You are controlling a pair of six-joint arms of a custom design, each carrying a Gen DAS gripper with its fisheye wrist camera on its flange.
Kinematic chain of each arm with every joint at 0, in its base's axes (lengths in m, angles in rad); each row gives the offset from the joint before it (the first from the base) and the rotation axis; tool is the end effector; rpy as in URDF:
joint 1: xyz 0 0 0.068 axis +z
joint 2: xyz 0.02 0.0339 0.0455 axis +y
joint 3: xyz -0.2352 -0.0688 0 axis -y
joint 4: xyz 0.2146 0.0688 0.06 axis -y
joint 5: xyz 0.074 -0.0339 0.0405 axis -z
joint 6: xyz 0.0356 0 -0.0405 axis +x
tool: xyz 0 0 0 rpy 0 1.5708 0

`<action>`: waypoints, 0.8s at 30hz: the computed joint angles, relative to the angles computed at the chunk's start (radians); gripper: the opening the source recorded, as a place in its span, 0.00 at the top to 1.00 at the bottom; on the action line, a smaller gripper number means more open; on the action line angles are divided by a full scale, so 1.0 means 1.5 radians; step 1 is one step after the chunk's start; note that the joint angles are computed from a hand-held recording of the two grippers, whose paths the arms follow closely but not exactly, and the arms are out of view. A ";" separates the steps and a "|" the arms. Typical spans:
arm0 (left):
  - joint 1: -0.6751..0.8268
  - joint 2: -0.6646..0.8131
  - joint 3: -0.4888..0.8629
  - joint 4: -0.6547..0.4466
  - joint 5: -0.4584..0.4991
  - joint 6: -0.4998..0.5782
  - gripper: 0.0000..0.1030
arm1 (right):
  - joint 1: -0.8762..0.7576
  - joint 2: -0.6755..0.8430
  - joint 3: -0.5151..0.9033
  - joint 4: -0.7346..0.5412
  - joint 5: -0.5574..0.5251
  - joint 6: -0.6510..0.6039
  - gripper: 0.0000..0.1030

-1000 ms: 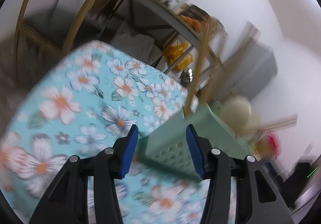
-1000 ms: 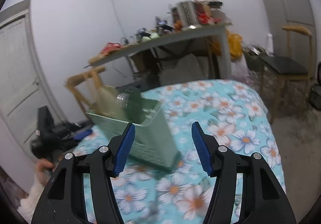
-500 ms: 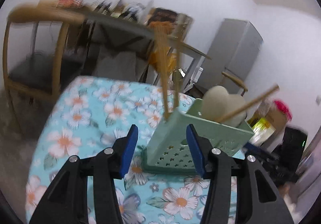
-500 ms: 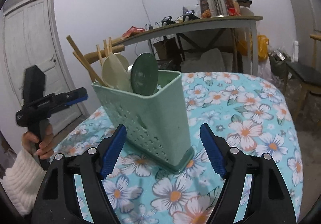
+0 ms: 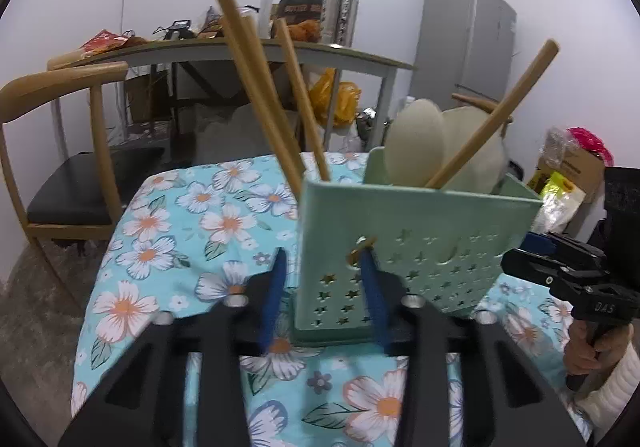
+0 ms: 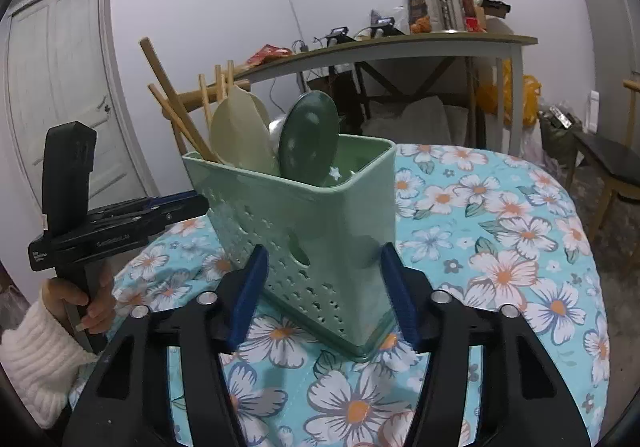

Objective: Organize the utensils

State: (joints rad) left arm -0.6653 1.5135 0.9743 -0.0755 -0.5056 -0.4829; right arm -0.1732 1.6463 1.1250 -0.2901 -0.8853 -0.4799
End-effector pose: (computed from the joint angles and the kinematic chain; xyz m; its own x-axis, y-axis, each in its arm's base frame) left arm 0.2525 -0.1762 0.2290 -0.5081 -0.1177 -0.8532 -0.0081 0.9912 -0.1320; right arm 0.3201 -0.0280 0.2232 -0.4417 -0.2194 -0.8699 -0.6987 0.6923 0.1801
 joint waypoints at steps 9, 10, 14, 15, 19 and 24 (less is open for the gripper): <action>-0.008 0.013 0.014 -0.018 -0.013 -0.019 0.78 | -0.007 -0.001 0.004 -0.006 0.013 0.016 0.66; -0.010 0.010 0.011 -0.017 -0.009 -0.021 0.78 | -0.007 0.000 0.006 -0.010 0.012 0.016 0.66; -0.066 0.030 0.042 -0.014 0.010 0.002 0.97 | -0.001 -0.013 0.003 -0.038 -0.008 -0.021 0.68; -0.100 0.074 0.097 -0.075 -0.059 0.018 0.97 | 0.006 -0.024 -0.012 -0.022 0.009 -0.019 0.68; -0.111 0.072 0.095 -0.089 -0.067 -0.010 0.97 | -0.002 -0.005 0.007 -0.045 0.006 -0.022 0.68; -0.033 -0.081 -0.040 -0.012 -0.003 -0.020 0.34 | -0.003 0.010 0.020 -0.064 0.005 -0.040 0.68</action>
